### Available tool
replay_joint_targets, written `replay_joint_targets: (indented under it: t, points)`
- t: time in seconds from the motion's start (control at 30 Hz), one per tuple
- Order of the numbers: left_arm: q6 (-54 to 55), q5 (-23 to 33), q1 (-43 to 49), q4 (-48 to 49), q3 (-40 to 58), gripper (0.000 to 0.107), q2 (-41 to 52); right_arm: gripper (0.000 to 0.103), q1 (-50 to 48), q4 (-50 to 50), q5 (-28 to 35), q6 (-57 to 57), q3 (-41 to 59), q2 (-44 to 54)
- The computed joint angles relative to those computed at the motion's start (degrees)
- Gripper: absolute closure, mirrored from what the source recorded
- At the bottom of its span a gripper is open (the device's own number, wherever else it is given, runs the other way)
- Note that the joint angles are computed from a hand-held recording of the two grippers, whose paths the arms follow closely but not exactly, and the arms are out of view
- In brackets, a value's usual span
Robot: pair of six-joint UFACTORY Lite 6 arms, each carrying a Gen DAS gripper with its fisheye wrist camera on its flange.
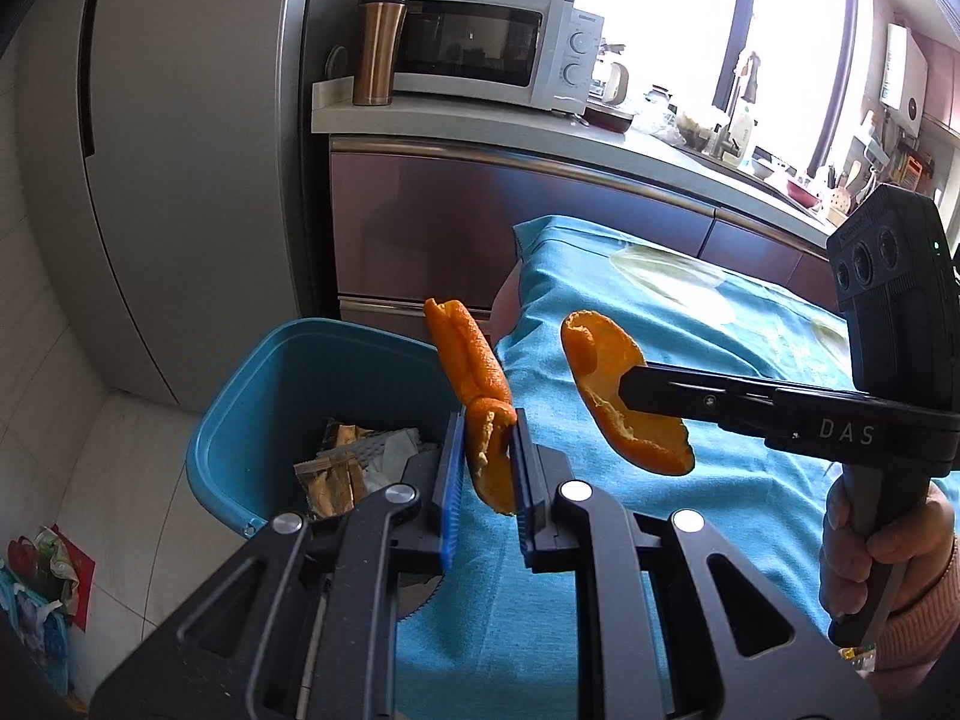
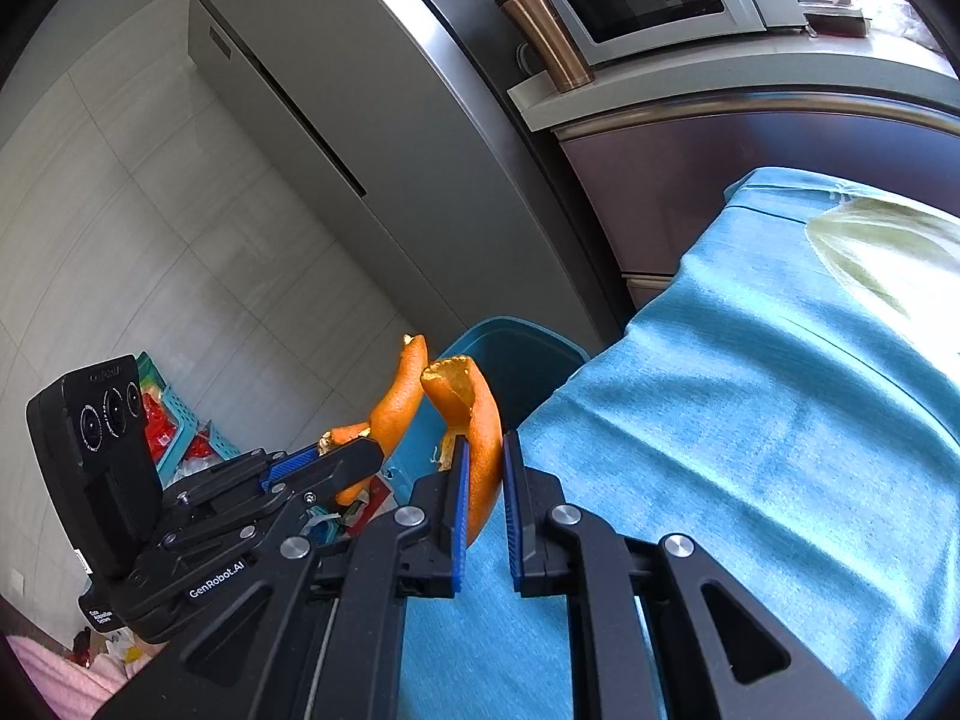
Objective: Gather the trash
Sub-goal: 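Carry both orange peels with both grippers to the teal bin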
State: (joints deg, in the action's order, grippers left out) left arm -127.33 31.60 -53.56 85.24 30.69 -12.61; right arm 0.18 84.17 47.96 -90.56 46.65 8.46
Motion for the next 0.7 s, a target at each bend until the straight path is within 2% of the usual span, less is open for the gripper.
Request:
replay_joint_targets:
  t: [0.7]
  points:
    - [-0.72, -0.79, 3.62, 0.85, -2.03, 0.092, -1.47, 0.094, 4.56, 0.79, -2.29, 1.85, 2.77, 2.49]
